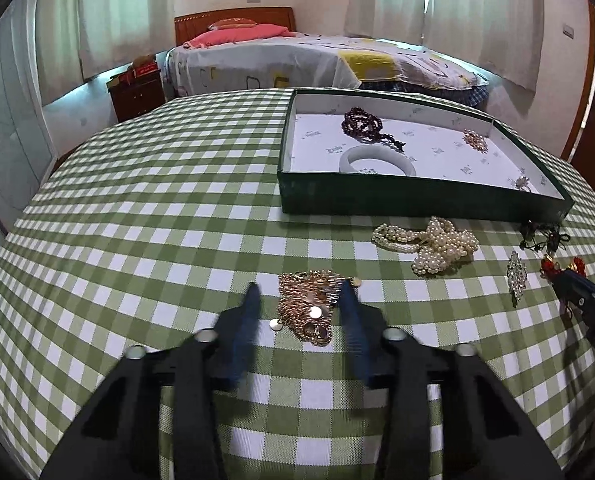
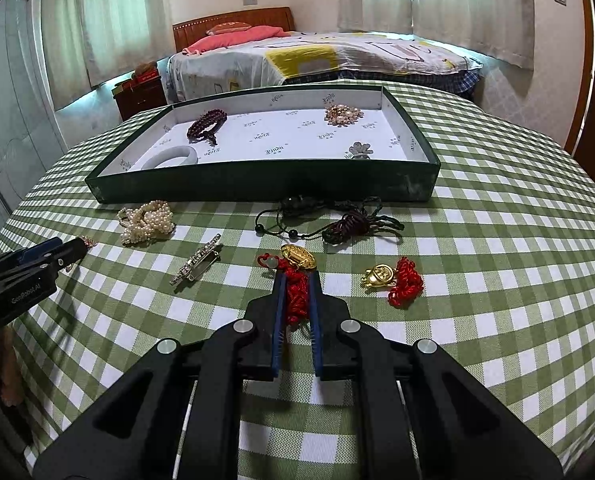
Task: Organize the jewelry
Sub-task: 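Grasp the gold chain with the left tool while the right tool grasps the red tassel charm, then lift the gold chain with the left tool while the right tool lifts the tassel charm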
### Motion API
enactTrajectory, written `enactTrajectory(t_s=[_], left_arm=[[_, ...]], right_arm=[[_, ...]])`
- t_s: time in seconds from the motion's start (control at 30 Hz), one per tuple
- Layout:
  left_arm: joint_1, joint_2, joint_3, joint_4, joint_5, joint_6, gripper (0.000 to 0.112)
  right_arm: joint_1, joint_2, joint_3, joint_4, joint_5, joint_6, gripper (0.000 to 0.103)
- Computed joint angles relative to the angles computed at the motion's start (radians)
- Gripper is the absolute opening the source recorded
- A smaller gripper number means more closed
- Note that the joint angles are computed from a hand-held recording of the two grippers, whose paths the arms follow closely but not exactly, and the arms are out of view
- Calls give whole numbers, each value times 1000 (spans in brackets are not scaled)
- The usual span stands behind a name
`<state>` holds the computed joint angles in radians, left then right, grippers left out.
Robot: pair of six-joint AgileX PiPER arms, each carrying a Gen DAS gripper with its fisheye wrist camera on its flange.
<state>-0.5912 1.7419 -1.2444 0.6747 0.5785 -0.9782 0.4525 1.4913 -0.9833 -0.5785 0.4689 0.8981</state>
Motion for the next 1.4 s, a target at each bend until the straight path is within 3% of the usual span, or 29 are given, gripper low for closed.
enactTrajectory(t_s=[0.17,0.47,1.1,1.4], left_arm=[[14,-18,23,-15,-36,12,17],[36,-41,42,-55,-80,29,11],[35,-117,55,-3,-77,4,8],[61,-68,36,-161,-78,141,10]], right_arm=[[-1,0,0,0,-1,0,11],[-3,-1,0,-2,-5,3,11],[31,-29,-14,-82,8,70,11],[30,-21,-6,-49,-4,43,11]])
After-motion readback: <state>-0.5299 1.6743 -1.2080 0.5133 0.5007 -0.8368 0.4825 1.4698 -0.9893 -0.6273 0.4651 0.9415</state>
